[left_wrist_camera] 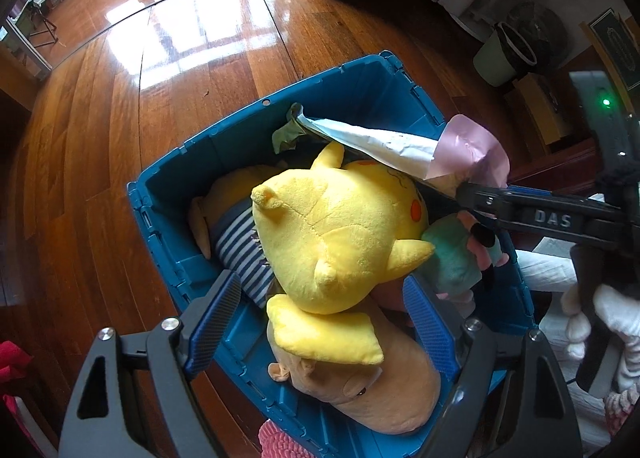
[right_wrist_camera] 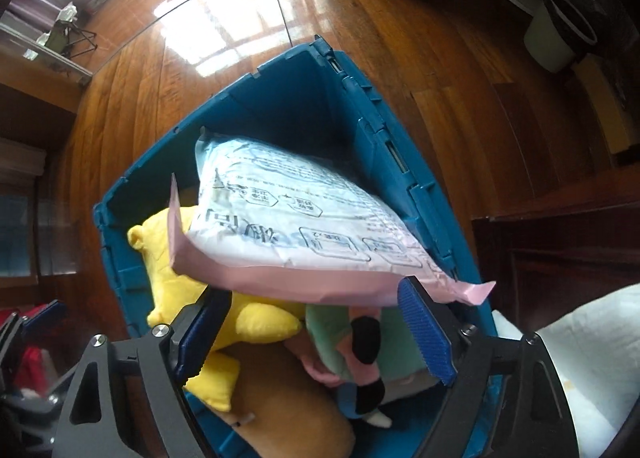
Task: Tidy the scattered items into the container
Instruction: 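Lower the diaper pack into the blue crate and open both tools, then withdraw both tools from the crate and turn back toward the bed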
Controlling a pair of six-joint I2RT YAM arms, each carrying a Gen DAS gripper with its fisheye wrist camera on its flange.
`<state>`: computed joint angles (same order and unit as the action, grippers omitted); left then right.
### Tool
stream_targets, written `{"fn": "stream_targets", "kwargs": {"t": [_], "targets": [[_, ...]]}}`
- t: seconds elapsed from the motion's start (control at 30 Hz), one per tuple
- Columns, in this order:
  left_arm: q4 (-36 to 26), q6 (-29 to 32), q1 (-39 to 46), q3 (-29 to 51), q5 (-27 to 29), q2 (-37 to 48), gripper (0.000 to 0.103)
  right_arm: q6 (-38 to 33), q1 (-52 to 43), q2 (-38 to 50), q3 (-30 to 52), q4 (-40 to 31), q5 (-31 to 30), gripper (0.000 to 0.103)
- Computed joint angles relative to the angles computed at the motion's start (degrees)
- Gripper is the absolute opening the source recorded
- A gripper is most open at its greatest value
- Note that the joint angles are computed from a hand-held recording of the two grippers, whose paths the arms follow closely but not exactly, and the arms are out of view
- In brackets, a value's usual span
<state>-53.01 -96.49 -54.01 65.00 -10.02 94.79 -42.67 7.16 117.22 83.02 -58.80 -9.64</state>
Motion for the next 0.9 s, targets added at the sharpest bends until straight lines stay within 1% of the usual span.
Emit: {"fn": "stream_targets", "kwargs": {"t": [0.1, 0.2, 0.27, 0.3, 0.4, 0.53, 0.67, 0.8, 0.9], "targets": [[-0.8, 0.0, -0.1, 0.3, -0.5, 0.2, 0.084, -2.8, 0.6, -2.3, -2.6, 2.0, -0.1, 0.087], [-3.3, 0.7, -0.3, 2.9, -0.3, 1.3, 0.084, -5.5, -2.1, -5.4, -1.8, -1.3, -2.4, 0.092], [-5.1, 0.9, -0.6, 4.8, -0.3, 2.0, 0.084, -7.2, -4.3, -7.4, -0.9, -4.1, -3.1, 0.101], [-6.3, 0.8, -0.8, 6.1, -0.4, 2.3, 0.084, -8.1, -5.4, -8.3, -0.2, -5.6, -3.5, 0.102], [-10.2, 0.5, -1.8, 10.2, -0.6, 3.6, 0.084, -11.9, -9.2, -11.1, 0.9, -9.9, -2.8, 0.102], [-13.6, 0.3, -2.9, 15.2, -0.7, 5.1, 0.084, -16.7, -13.4, -14.8, 0.6, -13.5, -1.7, 0.103], [-16.7, 0.8, -3.8, 20.2, -1.0, 7.1, 0.084, -19.1, -15.7, -16.9, -0.1, -15.9, -1.0, 0.103], [-19.0, 0.3, -4.5, 23.3, -1.6, 8.0, 0.084, -19.4, -16.3, -17.6, 0.7, -17.8, -1.1, 0.103], [-23.0, -0.7, -5.3, 27.1, -2.2, 9.0, 0.084, -20.3, -17.1, -18.1, 2.8, -20.1, -2.4, 0.103]]}}
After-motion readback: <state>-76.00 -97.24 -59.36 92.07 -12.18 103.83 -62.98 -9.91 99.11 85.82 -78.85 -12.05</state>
